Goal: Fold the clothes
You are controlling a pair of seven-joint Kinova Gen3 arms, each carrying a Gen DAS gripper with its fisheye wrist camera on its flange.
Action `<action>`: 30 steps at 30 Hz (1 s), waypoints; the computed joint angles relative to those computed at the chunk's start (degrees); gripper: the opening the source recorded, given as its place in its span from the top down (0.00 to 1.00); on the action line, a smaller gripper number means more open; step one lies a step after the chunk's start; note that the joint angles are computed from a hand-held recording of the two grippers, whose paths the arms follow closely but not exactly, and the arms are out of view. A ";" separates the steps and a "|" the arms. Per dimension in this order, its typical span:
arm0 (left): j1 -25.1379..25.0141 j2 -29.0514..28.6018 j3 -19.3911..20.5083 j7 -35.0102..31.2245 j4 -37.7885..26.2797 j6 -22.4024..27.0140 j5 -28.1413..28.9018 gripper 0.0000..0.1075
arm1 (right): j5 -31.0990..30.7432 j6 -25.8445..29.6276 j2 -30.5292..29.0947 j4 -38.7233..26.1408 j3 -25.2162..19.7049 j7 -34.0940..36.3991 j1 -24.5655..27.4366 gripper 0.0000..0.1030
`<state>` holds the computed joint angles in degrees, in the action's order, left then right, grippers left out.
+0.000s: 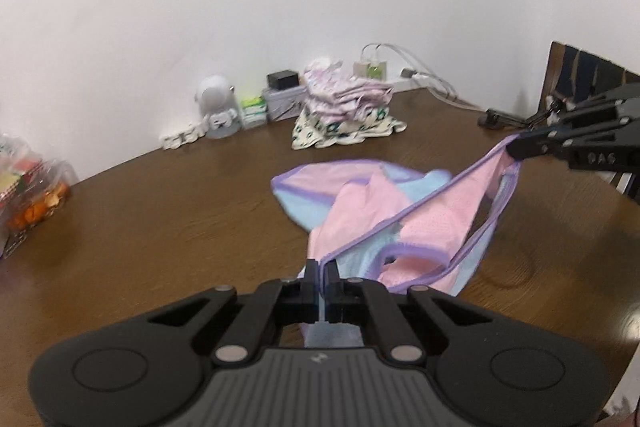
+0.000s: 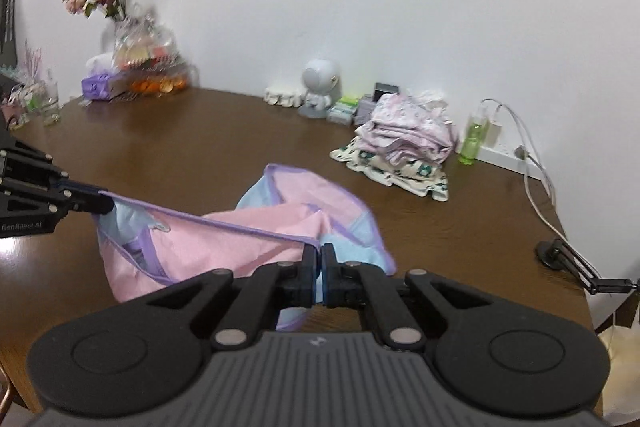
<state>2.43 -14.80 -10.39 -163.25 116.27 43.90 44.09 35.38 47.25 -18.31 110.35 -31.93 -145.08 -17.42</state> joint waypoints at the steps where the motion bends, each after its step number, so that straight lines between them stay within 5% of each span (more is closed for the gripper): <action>1: 0.10 -0.11 0.41 0.42 0.12 -0.05 -0.15 0.99 | -0.68 0.15 0.17 0.24 0.26 -0.17 -0.11 0.97; 8: 0.07 0.26 2.21 4.19 2.03 -0.82 -4.84 0.98 | -10.99 -4.57 1.70 7.04 4.83 -4.01 -3.16 0.77; 11: 0.19 0.58 2.61 4.47 1.84 0.62 -7.98 0.88 | -13.61 -7.25 1.01 10.05 4.55 -7.55 -3.04 0.68; 15: 1.20 0.01 3.73 3.51 2.09 0.11 -11.54 0.57 | -13.77 -9.71 -1.37 11.54 2.54 -11.36 -1.15 0.63; 18: 2.03 1.61 3.88 2.88 0.54 0.36 -12.32 0.56 | -13.86 -9.24 -1.34 9.57 2.31 -9.62 -0.62 0.59; 24: 0.88 9.04 6.74 4.31 -5.59 4.31 -15.16 0.55 | -19.54 -3.70 5.73 2.07 7.37 -2.35 -4.35 0.56; 28: -1.07 13.69 8.61 2.45 -9.22 8.30 -15.46 0.58 | -18.47 0.96 10.85 -2.05 8.67 -3.55 -6.77 0.57; 30: -2.08 14.76 9.40 1.21 -9.96 9.28 -15.39 0.86 | -17.41 3.55 13.25 -4.03 9.30 -3.85 -8.31 0.59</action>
